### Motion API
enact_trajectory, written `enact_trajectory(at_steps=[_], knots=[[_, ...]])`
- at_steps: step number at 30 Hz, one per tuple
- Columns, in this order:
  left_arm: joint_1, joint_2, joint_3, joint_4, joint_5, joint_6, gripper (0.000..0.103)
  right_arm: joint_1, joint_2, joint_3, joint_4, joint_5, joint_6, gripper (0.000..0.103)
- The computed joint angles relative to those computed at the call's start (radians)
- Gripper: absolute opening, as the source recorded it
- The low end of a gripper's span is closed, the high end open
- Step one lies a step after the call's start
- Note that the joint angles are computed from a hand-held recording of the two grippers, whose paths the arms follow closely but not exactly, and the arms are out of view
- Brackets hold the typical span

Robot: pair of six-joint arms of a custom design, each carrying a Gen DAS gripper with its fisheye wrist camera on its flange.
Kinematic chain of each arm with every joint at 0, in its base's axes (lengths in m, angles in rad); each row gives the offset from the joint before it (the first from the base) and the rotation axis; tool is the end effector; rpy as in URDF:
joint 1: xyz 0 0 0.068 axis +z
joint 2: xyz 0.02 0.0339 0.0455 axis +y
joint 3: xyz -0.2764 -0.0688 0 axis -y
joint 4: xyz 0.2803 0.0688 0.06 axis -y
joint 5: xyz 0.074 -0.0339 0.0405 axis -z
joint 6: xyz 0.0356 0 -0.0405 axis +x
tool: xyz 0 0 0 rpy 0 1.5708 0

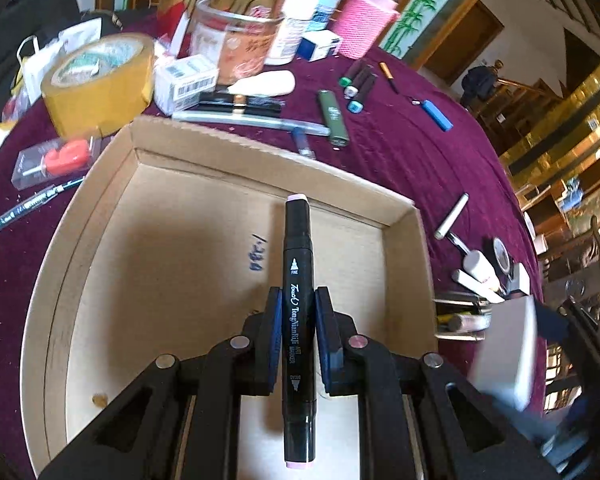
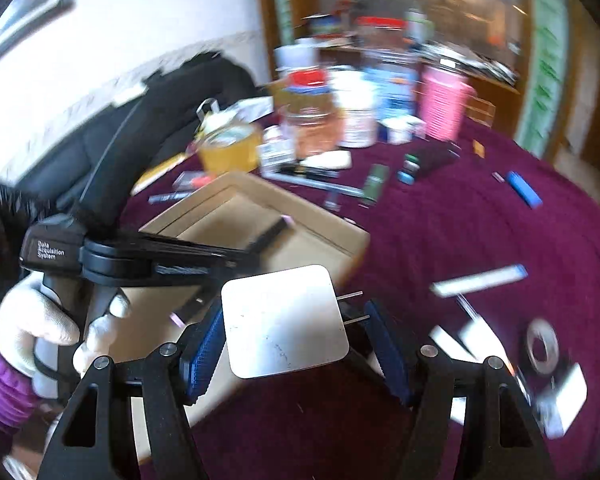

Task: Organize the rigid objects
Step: 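Carry marker and charger over cardboard tray and open both grippers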

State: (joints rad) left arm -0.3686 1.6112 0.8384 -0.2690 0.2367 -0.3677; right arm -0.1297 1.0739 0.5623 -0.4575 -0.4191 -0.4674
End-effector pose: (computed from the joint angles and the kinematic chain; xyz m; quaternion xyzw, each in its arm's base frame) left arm 0.3035 -0.1262 0.1432 0.0313 0.9585 -0.1998 0.2012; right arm 0.2223 -0.0144 0.1838 -0.2178 0.9105 0.1046 0.3355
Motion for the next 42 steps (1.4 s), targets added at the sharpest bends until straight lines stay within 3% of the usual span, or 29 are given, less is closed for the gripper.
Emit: enact_trajectory(at_steps=[4,7,11,17,24,29,30,31,32,33,35,36,37,38,42], knots=[[0.05,-0.016,-0.026,0.028,0.03,0.001,0.013,0.156,0.136,0.018,0.118,0.118,0.025,0.074],[0.082,-0.061,-0.061,0.038,0.06,0.006,0.018,0.175,0.224,0.045,0.15,0.139,0.013,0.074],[0.089,-0.175,-0.112,0.037,0.032,0.017,0.042,0.191,0.279,0.062,0.189,0.178,0.011,0.074],[0.088,-0.343,-0.165,0.011,0.02,-0.002,0.071,0.183,0.277,0.067,0.219,0.208,0.023,0.077],[0.008,-0.449,-0.186,-0.046,-0.012,-0.048,0.073,-0.01,0.046,0.034,0.09,0.067,0.022,0.08],[-0.162,-0.558,-0.198,-0.053,-0.148,-0.069,0.073,-0.3,-0.018,0.128,-0.077,-0.058,-0.021,0.08],[-0.198,-0.582,-0.206,-0.039,-0.187,-0.068,0.076,-0.374,-0.035,0.155,-0.085,-0.089,-0.023,0.081],[-0.247,-0.6,-0.208,-0.022,-0.238,-0.07,0.081,-0.431,-0.054,0.17,-0.08,-0.111,-0.018,0.093],[-0.284,-0.613,-0.212,-0.003,-0.27,-0.076,0.093,-0.497,-0.076,0.177,-0.059,-0.143,-0.007,0.103],[-0.322,-0.624,-0.224,0.029,-0.288,-0.097,0.096,-0.594,-0.09,0.169,-0.022,-0.239,-0.003,0.103],[-0.39,-0.596,-0.226,0.058,-0.296,-0.141,0.096,-0.758,-0.02,0.183,-0.042,-0.462,-0.067,0.103],[-0.429,-0.555,-0.206,0.043,-0.304,-0.149,0.096,-0.792,0.068,0.229,-0.128,-0.47,-0.134,0.103],[-0.47,-0.511,-0.182,0.022,-0.328,-0.157,0.096,-0.791,0.144,0.262,-0.172,-0.389,-0.163,0.103],[-0.513,-0.467,-0.161,0.01,-0.355,-0.164,0.096,-0.788,0.175,0.253,-0.13,-0.318,-0.142,0.103],[-0.602,-0.342,-0.099,-0.008,-0.379,-0.174,0.096,-0.826,0.241,0.13,0.274,-0.168,-0.054,0.102]])
